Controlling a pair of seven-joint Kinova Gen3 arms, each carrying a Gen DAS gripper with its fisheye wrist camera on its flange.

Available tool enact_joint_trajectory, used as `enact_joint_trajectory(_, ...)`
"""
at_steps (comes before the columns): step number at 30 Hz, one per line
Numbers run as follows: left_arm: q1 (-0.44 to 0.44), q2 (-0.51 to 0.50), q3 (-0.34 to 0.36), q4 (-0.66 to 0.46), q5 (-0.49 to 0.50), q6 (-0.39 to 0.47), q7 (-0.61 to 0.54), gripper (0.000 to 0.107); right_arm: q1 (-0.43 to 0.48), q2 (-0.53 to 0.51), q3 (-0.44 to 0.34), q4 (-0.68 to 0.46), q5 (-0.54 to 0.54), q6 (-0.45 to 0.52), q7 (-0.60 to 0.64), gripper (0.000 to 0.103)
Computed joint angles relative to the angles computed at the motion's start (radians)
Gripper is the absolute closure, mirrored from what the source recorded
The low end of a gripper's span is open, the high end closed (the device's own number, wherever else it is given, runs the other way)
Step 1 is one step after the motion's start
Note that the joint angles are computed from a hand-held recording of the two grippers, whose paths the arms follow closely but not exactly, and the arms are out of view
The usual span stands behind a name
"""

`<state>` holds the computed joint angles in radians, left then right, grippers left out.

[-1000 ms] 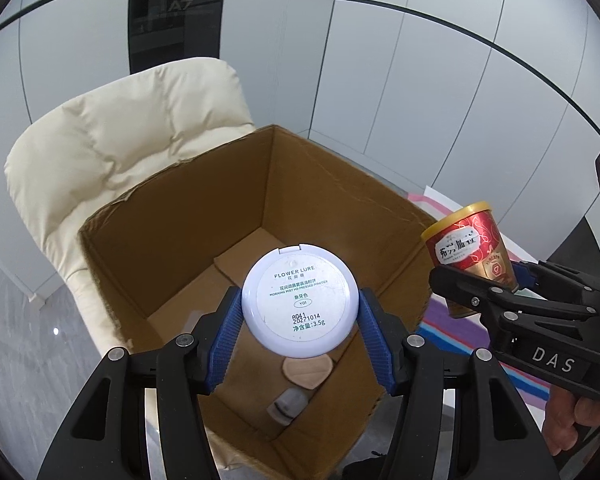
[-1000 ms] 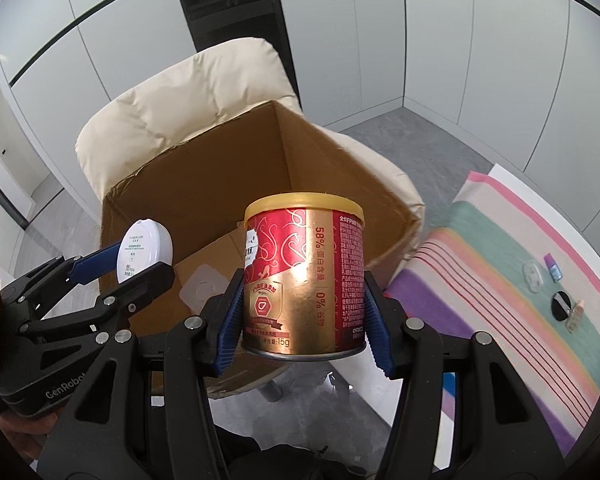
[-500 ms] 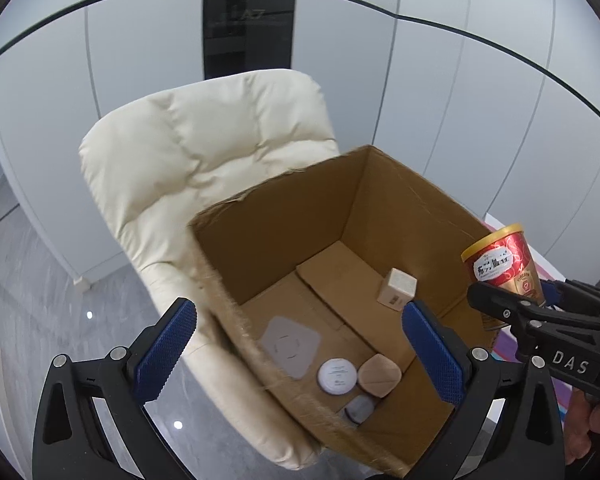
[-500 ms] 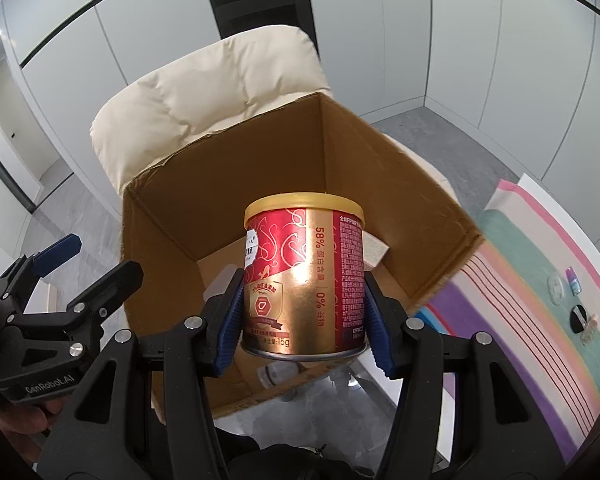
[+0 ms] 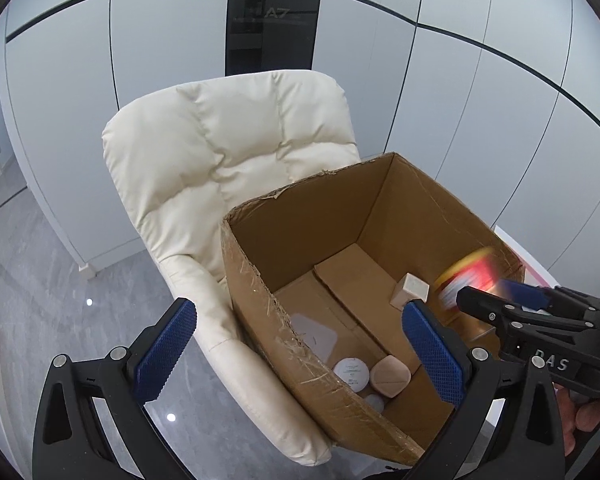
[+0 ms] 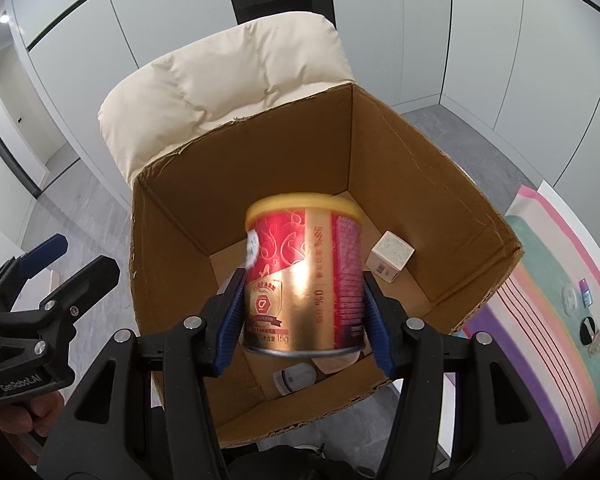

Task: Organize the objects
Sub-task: 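Open the left tool to drop the compact while the right tool releases the can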

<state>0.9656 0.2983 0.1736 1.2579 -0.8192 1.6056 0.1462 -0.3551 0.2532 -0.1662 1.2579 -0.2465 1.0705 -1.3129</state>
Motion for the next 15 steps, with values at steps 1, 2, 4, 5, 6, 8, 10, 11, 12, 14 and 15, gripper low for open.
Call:
enact_joint_trajectory(1,-0.001,0.001,0.0,-0.002,0.002,-0.001,-0.001,0.004,0.002,-0.004,0.001,0.005,-0.001,-0.007,-0.002,0.03)
enact_joint_trajectory(2,-0.003,0.002,0.0,-0.003,0.006,-0.005,-0.001,0.004,0.007,-0.009,0.002,0.011,-0.008,-0.015,0.0,0.027)
enact_joint_trajectory(4,-0.003,0.005,-0.002,-0.008,0.004,-0.005,-0.004,0.004,0.014,-0.016,0.004,0.018,-0.014,-0.025,-0.001,0.024)
enact_joint_trajectory(5,-0.003,0.007,-0.003,-0.012,0.003,-0.005,-0.008,0.004,0.018,-0.018,0.005,0.019,-0.018,-0.024,0.001,0.024)
enact_joint_trajectory(6,-0.003,0.01,-0.004,-0.016,0.002,-0.005,-0.012,0.004,0.021,-0.019,0.006,0.018,-0.018,-0.021,0.001,0.023)
enact_joint_trajectory(8,-0.004,0.013,-0.007,-0.02,0.004,-0.009,-0.014,0.004,0.028,-0.022,0.01,0.02,-0.02,-0.02,0.002,0.02)
enact_joint_trajectory(10,-0.005,0.019,-0.01,-0.028,0.004,-0.015,-0.02,0.004,0.033,-0.024,0.012,0.021,-0.021,-0.024,0.0,0.015)
enact_joint_trajectory(11,-0.006,0.024,-0.012,-0.036,0.005,-0.018,-0.027,0.004,0.038,-0.027,0.014,0.025,-0.022,-0.029,0.0,0.014)
enact_joint_trajectory(12,-0.007,0.03,-0.015,-0.044,0.005,-0.02,-0.034,0.004,0.042,-0.029,0.016,0.027,-0.023,-0.032,0.001,0.013)
enact_joint_trajectory(14,-0.007,0.04,-0.021,-0.059,0.007,-0.028,-0.047,0.004,0.052,-0.03,0.018,0.029,-0.026,-0.033,0.006,0.013)
enact_joint_trajectory(15,-0.007,0.047,-0.024,-0.069,0.008,-0.03,-0.054,0.004,0.057,-0.032,0.02,0.031,-0.027,-0.034,0.009,0.013)
